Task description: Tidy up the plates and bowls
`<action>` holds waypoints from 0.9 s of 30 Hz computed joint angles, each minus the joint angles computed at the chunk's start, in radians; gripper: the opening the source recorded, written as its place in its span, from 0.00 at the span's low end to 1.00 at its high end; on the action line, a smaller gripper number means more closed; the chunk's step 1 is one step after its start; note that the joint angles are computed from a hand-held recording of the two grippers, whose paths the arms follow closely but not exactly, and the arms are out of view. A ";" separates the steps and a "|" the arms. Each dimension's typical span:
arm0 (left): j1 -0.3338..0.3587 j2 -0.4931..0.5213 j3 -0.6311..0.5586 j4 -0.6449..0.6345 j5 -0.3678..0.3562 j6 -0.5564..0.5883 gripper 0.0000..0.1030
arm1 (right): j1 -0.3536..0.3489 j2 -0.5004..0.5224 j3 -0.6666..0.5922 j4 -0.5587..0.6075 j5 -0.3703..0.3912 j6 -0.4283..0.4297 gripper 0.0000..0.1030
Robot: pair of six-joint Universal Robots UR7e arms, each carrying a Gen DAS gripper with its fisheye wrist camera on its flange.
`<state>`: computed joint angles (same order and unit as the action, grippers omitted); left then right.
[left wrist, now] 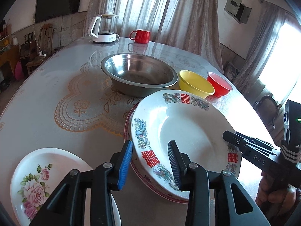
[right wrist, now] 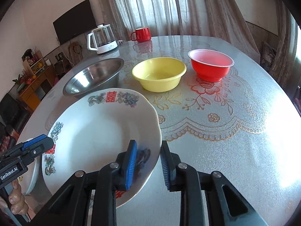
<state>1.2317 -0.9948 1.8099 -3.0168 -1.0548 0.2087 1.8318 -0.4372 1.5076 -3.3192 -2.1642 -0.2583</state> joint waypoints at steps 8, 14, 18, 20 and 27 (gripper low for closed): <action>-0.014 -0.008 0.031 -0.038 0.045 0.010 0.41 | 0.015 0.017 -0.001 -0.031 -0.040 -0.022 0.28; -0.013 -0.021 0.045 -0.034 0.042 -0.007 0.42 | 0.018 0.019 0.005 -0.033 -0.047 -0.016 0.29; -0.014 -0.028 0.054 -0.032 0.041 -0.014 0.43 | 0.023 0.022 0.006 -0.037 -0.057 -0.016 0.30; -0.013 -0.032 0.058 -0.032 0.039 -0.018 0.43 | 0.024 0.022 0.008 -0.039 -0.061 -0.011 0.30; -0.011 -0.048 0.075 -0.043 0.039 -0.024 0.45 | 0.033 0.013 0.031 -0.101 -0.056 -0.015 0.34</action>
<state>1.2211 -1.0429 1.8850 -3.0599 -1.0161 0.1847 1.8648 -0.4237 1.5386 -3.4200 -2.2200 -0.2734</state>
